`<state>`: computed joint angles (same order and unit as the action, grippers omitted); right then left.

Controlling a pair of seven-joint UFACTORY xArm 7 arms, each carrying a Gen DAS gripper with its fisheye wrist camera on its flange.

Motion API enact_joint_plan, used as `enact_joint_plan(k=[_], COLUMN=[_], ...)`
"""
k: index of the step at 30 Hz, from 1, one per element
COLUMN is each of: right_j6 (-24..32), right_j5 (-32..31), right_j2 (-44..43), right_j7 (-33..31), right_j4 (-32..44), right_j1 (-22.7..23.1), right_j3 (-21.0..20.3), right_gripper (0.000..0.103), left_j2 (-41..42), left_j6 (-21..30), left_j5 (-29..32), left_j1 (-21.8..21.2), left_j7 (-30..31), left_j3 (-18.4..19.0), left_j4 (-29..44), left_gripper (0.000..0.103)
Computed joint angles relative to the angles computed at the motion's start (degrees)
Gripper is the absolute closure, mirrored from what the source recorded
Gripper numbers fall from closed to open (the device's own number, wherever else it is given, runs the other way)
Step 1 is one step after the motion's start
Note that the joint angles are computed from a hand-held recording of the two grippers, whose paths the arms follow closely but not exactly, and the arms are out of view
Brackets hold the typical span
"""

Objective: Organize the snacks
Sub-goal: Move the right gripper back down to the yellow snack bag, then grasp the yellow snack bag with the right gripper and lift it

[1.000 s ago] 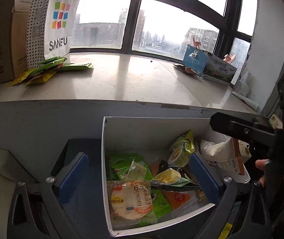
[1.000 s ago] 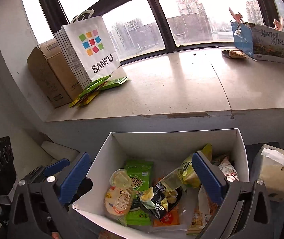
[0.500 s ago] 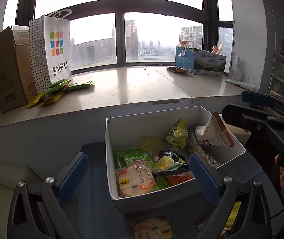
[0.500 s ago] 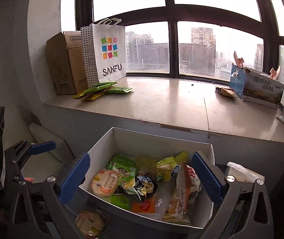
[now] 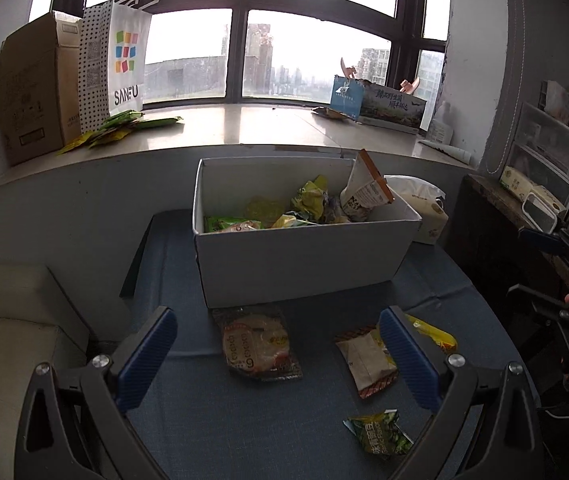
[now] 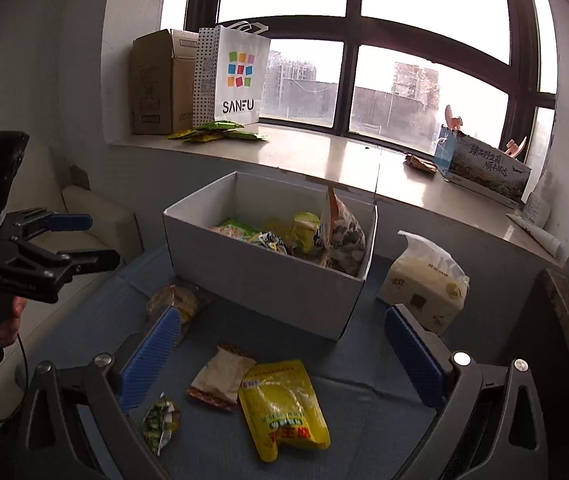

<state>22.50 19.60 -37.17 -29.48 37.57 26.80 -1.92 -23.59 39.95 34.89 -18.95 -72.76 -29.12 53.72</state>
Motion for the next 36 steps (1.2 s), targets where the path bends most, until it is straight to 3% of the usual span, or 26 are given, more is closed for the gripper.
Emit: enact_joint_plan(k=[6,10,21,26,35,36], right_j6=[5.9,7.0,6.1,2.5,8.0,6.9], right_j5=[-0.6,-0.5,-0.3,1.0,7.7,8.9], right_j2=[-10.3,-14.2,-0.4,8.9,19.9,19.5], right_j7=[2.7,2.9,-3.1,-8.0,-14.3,-15.3], right_j4=[-8.9,-13.3,-11.1,-7.5,0.6,0.1], right_j1=[-2.2,-1.7,-1.3,-0.5,-3.5,-3.9], right_j3=[0.3,-0.9,-2.6,-1.7,-0.1,0.3], right_gripper=[0.000,0.000,0.000,0.000,0.000,0.007], left_j2=[-0.7,0.0,1.3,0.9,-0.5,-0.7], left_j6=[3.9,1.9,0.0,-0.2,-0.6,-0.7], left_j5=[0.6,0.7,-0.3,-1.1,-3.1,-3.2], left_j1=[-1.8,-3.7,-5.4,-5.9,-5.6,-5.5], left_j7=[-2.4,-1.2,-0.6,0.0,0.4,0.4], left_j3=[-4.2,-3.2,-1.5,-1.2,-0.8,-0.8], left_j4=[-0.7,-1.8,-2.2,-2.6,-4.3,-4.4], left_gripper=[0.000,0.000,0.000,0.000,0.000,0.000])
